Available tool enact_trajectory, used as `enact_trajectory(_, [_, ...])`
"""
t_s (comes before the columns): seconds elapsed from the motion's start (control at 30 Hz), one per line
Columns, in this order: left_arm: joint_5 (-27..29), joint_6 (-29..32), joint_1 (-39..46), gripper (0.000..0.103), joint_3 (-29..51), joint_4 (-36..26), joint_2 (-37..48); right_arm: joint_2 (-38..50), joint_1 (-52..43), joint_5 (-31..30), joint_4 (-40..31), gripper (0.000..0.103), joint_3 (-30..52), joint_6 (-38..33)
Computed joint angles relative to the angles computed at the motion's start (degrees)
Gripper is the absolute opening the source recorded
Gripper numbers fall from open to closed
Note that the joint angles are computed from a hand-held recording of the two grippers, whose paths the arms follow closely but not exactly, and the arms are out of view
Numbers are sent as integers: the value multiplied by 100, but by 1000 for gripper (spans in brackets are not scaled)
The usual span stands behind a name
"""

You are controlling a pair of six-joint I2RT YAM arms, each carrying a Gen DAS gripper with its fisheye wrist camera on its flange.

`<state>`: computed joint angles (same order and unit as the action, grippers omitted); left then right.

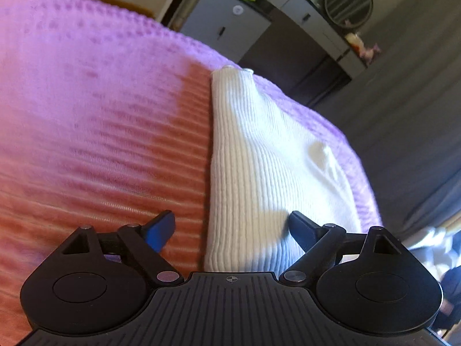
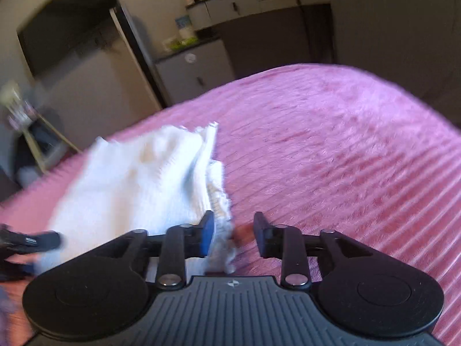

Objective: Fold small clothes

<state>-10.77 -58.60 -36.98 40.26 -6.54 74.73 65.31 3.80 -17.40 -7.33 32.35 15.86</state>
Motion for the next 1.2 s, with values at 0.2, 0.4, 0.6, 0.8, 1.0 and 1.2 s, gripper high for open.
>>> enact_trajectory(0.2, [1104,9,471,93,-180,1023,342,1054,-1333,-3109,331,86,261,752])
enact_trajectory(0.4, [1148,191,435,62,546,492,932,1663,-781,-2986,963,82,371,1265])
enact_trajectory(0.6, [1016,157,311,45,313,91,-21,1236,31,-1915,384,40,606,1019])
enact_trajectory(0.8, [-735,-204,-995,51,175,-2483,-2058,-151,922,-2024,236,39,102,1266])
enact_trajectory(1.0, [-2713,-3510,-3658,66,499,-5847,-2254,-1802,2365,-114,-684,50,-645,1774])
enact_trajectory(1.2, [-3514,-4499,-4011,87,1025,-6686,-1780,-2321,4941,2880,-1410,42,-125,1795])
